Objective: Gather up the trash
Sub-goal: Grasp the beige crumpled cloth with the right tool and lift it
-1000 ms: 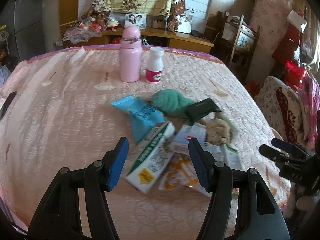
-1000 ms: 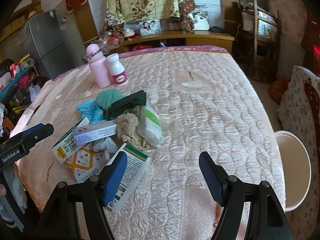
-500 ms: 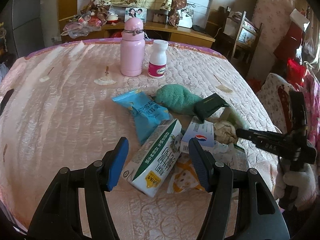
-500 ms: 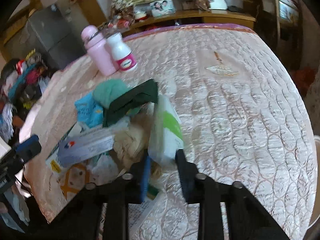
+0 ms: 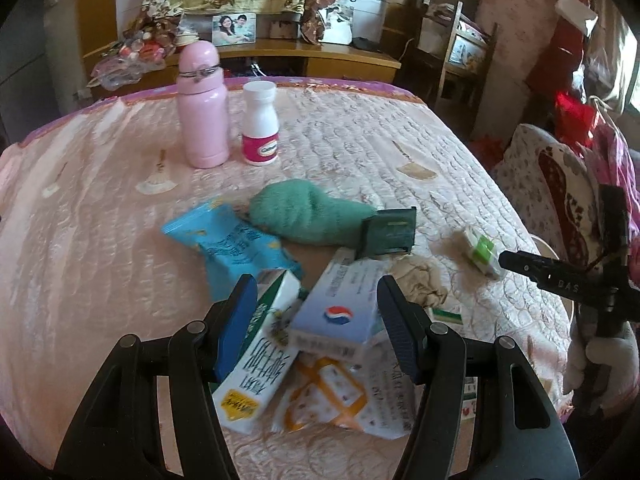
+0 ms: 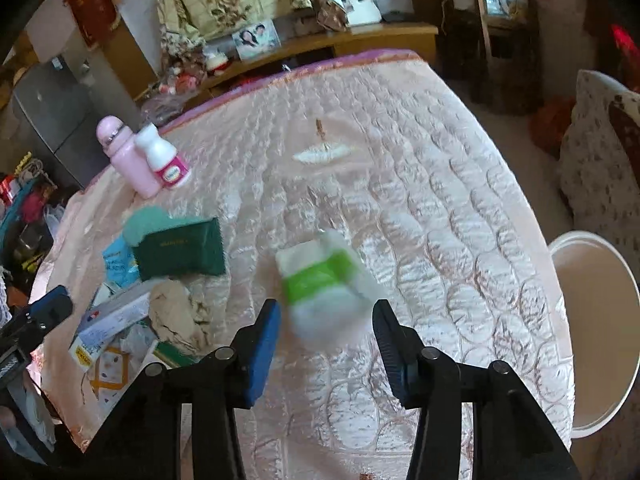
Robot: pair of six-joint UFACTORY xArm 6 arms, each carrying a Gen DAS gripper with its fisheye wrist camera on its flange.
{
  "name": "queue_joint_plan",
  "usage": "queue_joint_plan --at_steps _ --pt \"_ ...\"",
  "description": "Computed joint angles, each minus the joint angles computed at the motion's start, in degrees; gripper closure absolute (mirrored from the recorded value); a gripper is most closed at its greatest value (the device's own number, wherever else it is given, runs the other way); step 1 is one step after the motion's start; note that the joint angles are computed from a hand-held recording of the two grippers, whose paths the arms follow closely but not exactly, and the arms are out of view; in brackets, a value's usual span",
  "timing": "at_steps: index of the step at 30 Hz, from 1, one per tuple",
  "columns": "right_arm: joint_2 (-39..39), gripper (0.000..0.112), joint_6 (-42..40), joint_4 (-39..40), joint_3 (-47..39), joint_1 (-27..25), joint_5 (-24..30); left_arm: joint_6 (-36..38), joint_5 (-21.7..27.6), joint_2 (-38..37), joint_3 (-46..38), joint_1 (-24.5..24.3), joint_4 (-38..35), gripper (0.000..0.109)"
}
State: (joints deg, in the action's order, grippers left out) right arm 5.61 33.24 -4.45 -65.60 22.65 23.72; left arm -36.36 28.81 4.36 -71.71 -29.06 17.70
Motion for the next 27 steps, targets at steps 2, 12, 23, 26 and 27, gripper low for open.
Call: queue_joint_plan --at_steps 2,12,23,26,27 --pt "-0.2 0.066 -0.7 0.0 -0.3 0.5 -0.5 1.3 0.2 0.3 -0.2 -0.2 -1.4 0.048" --pt "11.2 0.066 -24.6 24.8 -12.5 6.1 1.6 2.1 1.0 -2.5 3.3 -0.4 -1.4 0.048" --pt "3.7 0.094 -23.0 23.9 -3.5 4.2 -6.7 3.6 0.4 -3.7 4.7 -0.6 -3.6 0.048" --pt "-0.7 0.094 -20.7 20.8 0.8 2.7 -7.2 5.0 0.6 -2.2 3.0 -1.4 -5.3 0.048" --pt "-1.9 0.094 -20.4 20.4 2.0 2.4 -7.2 5.4 0.9 -1.4 2.2 -1.7 -5.3 0.048"
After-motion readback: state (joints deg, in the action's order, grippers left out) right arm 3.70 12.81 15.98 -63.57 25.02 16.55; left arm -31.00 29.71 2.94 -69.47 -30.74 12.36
